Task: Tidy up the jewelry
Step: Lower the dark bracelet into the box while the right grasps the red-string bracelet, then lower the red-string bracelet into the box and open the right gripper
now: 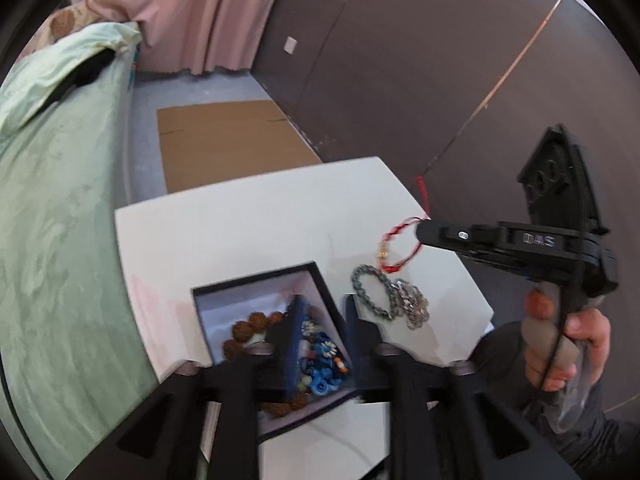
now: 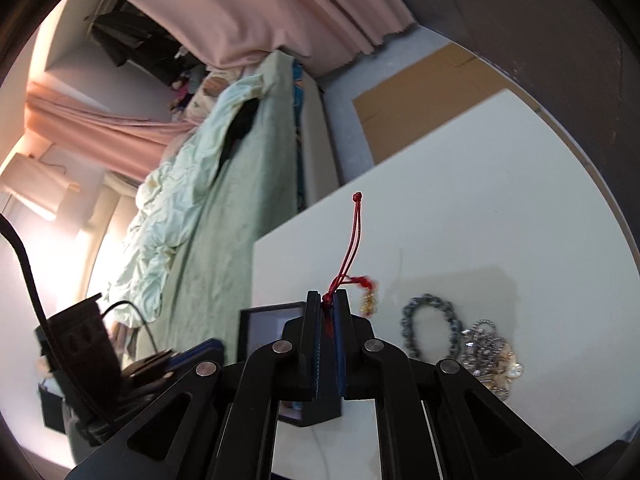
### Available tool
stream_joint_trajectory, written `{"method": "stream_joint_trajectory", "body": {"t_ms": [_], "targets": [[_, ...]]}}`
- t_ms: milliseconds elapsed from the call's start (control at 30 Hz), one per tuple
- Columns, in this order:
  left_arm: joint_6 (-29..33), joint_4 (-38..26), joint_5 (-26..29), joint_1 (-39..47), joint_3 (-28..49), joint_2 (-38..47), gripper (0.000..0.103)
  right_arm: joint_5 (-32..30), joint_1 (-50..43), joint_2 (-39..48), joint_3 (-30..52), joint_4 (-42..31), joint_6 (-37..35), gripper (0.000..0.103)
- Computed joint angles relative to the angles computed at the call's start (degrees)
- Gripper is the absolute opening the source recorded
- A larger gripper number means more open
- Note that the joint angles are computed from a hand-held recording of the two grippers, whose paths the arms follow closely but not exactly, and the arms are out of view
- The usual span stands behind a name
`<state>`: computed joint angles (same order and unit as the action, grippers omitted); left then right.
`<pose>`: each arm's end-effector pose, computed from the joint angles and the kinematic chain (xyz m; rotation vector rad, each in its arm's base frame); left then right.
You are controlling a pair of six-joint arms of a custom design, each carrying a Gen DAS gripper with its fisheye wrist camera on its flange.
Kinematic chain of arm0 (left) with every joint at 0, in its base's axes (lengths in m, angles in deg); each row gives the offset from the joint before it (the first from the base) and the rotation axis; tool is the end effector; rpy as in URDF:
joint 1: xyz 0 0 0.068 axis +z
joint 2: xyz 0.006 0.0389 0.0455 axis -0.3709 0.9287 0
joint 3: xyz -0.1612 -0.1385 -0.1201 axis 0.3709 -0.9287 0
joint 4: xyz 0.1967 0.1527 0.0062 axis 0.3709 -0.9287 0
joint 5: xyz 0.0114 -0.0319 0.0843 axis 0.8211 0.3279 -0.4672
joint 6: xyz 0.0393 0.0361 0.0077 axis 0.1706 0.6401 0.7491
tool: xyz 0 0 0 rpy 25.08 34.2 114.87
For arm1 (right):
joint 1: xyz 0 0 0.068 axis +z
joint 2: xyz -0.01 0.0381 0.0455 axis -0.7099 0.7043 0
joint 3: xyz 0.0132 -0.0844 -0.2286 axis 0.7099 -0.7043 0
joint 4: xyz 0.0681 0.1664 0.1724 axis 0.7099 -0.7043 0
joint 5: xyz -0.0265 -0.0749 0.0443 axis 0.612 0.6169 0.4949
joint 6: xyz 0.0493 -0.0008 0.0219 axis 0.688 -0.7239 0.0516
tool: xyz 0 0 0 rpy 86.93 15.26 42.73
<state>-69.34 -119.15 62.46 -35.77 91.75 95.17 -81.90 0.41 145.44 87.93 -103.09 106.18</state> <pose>0.1989 -0.0680 0.2254 0.6647 2.4834 -0.7317 0.1764 0.1763 0.2112 0.3756 2.4119 0.8348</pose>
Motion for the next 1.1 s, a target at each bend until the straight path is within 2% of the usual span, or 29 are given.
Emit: {"method": "stream_joint_trajectory", "body": {"t_ms": [33,67,167,433,600,633,667,700,733,767,867,1100], "targets": [[-0.04,0.33,0.31,0.99,-0.27,-0.79,0.065,0.07,0.46,0.50,0.86,0.01,-0.36,0.008],[-0.01,0.56,1.09,2.26,-0.48,-1.44,0.078,0.12,0.95,1.03,1.54,0.16,-0.64,0.008],[0.09,0.35,3.43,6.22,0.00,-2.24,0.079,-0.42,2.16,3.52,3.91,1.15,-1.58,0.008],[1.37,0.51,3.53,13.51,1.05,-1.86,0.079,-3.33,5.46,12.40,10.64,4.08,-2.88,0.008],[-0.07,1.59,3.70,14.75,0.91,-2.44,0.079,-5.48,6.59,17.22,15.46,3.81,-4.48,0.009],[-0.24,1.92,3.25,14.56,0.73,-2.79,0.079,-6.74,6.35,17.89,16.16,3.22,-4.97,0.017],[-0.36,2.18,2.87,14.24,0.56,-2.97,0.079,-7.38,6.25,17.97,16.33,2.57,-5.21,0.036],[-0.41,2.29,2.76,14.06,0.47,-2.98,0.079,-6.39,6.52,17.06,15.62,2.18,-5.15,0.048],[-0.45,2.41,2.70,13.89,0.23,-3.10,0.079,-4.82,6.80,16.25,15.21,1.52,-5.21,0.066],[-0.32,2.42,2.64,13.84,0.06,-3.21,0.079,-3.60,7.00,14.97,14.39,0.87,-5.37,0.072],[-0.89,3.05,1.02,12.24,-0.70,-3.71,0.079,-3.55,6.13,9.60,10.09,0.23,-5.56,0.072],[-4.11,4.17,-2.44,4.82,-1.15,-5.25,0.079,1.06,6.48,-2.76,3.38,-7.56,-5.61,0.072]]}}
